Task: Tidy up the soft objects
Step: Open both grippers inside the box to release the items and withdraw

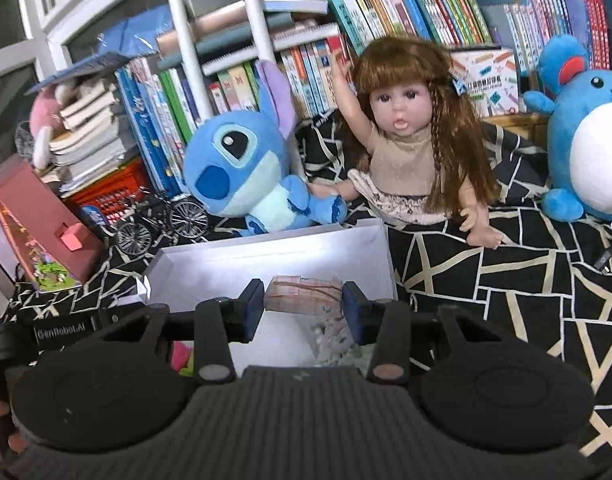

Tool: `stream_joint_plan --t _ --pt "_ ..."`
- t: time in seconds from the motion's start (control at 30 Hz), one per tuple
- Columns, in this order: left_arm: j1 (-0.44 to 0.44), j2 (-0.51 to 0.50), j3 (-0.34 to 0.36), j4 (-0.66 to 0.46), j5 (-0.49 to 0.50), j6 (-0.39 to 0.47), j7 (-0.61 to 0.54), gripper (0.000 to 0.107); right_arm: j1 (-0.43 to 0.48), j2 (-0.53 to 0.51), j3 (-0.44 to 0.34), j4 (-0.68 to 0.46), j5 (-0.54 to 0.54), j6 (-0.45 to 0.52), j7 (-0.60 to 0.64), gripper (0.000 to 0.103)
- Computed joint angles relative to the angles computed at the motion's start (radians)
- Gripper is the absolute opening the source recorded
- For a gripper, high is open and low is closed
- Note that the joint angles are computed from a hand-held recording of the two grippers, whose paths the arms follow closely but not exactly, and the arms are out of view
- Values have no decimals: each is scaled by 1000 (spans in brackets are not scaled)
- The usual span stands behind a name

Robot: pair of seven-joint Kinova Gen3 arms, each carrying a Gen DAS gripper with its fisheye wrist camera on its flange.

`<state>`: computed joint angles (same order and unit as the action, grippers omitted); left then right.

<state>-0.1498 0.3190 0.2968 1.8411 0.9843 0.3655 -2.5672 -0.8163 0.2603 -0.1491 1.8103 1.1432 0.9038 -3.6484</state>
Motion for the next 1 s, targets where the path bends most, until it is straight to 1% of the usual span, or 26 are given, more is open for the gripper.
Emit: stream_joint_plan --t 0.1,0.27,0.43,0.67,0.83,0.9,0.93,1.0 --pt "23 17 -13 -9 -37 -15 40 35 23 24 9 -22 -34 -26 31 48" --pt "8 28 11 -5 -67 -29 54 35 27 45 33 -29 -67 -68 40 48" --pt "3 39 23 -11 -107 -28 94 35 25 48 50 -20 -86 -90 33 48" --pt "-25 46 66 -2 -119 -42 88 35 30 31 57 12 -74 -134 -15 50" --pt "-27 47 71 -2 -131 -40 101 35 31 22 53 23 -68 -142 -29 50" --pt "-38 47 82 1 -124 -41 92 37 31 19 50 27 -64 -145 -35 50" --pt "-40 46 82 1 -124 -37 93 40 31 17 49 30 -60 -147 -37 52" --pt "-42 44 81 2 -120 -35 92 43 31 15 46 33 -54 -149 -41 59"
